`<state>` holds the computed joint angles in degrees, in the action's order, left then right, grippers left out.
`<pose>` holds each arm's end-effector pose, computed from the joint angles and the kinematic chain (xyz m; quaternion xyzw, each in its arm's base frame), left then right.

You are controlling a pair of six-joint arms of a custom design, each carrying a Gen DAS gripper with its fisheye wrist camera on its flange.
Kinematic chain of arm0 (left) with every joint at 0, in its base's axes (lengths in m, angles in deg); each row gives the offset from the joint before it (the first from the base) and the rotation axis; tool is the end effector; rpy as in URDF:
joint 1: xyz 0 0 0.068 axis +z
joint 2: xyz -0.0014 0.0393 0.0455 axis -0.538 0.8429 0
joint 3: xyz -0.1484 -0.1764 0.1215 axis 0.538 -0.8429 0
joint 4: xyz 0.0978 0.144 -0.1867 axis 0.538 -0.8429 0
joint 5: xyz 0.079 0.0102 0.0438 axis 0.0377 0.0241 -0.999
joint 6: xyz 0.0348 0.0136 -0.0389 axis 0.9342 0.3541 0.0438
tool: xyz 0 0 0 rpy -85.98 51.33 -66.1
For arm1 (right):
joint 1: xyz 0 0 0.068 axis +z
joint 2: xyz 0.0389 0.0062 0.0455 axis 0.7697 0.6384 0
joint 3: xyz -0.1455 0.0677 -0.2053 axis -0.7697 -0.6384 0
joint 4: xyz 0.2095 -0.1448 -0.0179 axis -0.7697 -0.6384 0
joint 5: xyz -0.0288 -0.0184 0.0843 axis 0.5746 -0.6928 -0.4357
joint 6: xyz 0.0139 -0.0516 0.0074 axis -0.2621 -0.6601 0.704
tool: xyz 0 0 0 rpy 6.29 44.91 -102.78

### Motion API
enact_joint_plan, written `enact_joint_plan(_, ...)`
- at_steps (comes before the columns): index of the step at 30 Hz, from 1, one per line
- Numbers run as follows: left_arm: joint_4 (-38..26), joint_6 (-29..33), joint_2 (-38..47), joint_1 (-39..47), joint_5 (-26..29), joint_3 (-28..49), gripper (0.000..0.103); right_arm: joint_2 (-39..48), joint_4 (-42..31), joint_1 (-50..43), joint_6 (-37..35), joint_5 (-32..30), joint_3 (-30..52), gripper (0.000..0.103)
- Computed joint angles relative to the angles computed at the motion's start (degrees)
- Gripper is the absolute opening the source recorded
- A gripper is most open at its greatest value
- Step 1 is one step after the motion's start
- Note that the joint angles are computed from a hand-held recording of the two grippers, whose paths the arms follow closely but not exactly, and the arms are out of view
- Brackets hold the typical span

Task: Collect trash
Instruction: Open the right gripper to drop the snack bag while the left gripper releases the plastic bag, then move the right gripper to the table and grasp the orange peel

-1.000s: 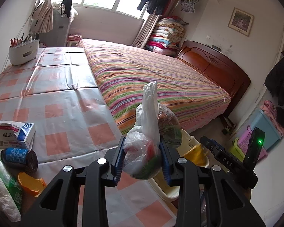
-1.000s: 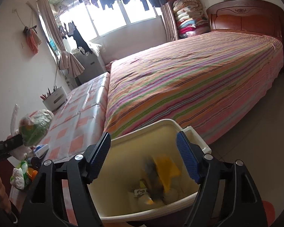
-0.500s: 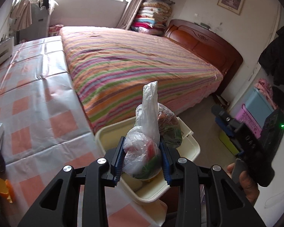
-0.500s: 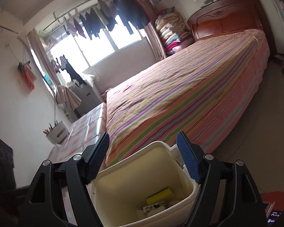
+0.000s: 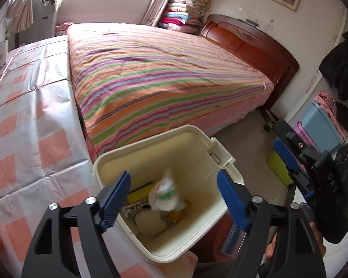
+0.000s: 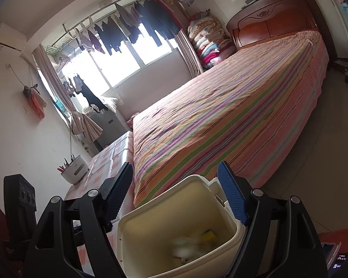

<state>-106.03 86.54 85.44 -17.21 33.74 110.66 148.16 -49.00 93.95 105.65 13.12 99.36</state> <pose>0.3616 0.0727 0.1448 0.2915 0.8706 -0.2794 0.2810 0.2097 0.1612 0.1149 0.3151 0.7566 0.0955 0.5649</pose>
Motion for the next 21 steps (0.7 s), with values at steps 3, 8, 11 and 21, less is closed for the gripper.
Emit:
enact_joint_plan(3,-3.12,1.89,0.38,1.97,0.71,2.09,0.076,1.21,0.24,-0.35,-0.29,-0.88,0.92,0.075)
enact_joint_plan(8,-5.51,7.57,0.60,8.53,2.76,5.02,0.077,4.15,-0.21,-0.42,-1.74,-2.23,4.21,0.076)
enact_joint_plan(11,-7.68,9.03,3.28,12.59,3.82,9.74,0.077,6.33,-1.03,-0.47,-3.10,-3.42,7.30,0.077)
enact_joint_plan(21,-18.65,6.75,16.32,22.12,6.37,34.27,0.077,17.99,-4.59,2.61,-12.13,-8.67,25.65,0.077)
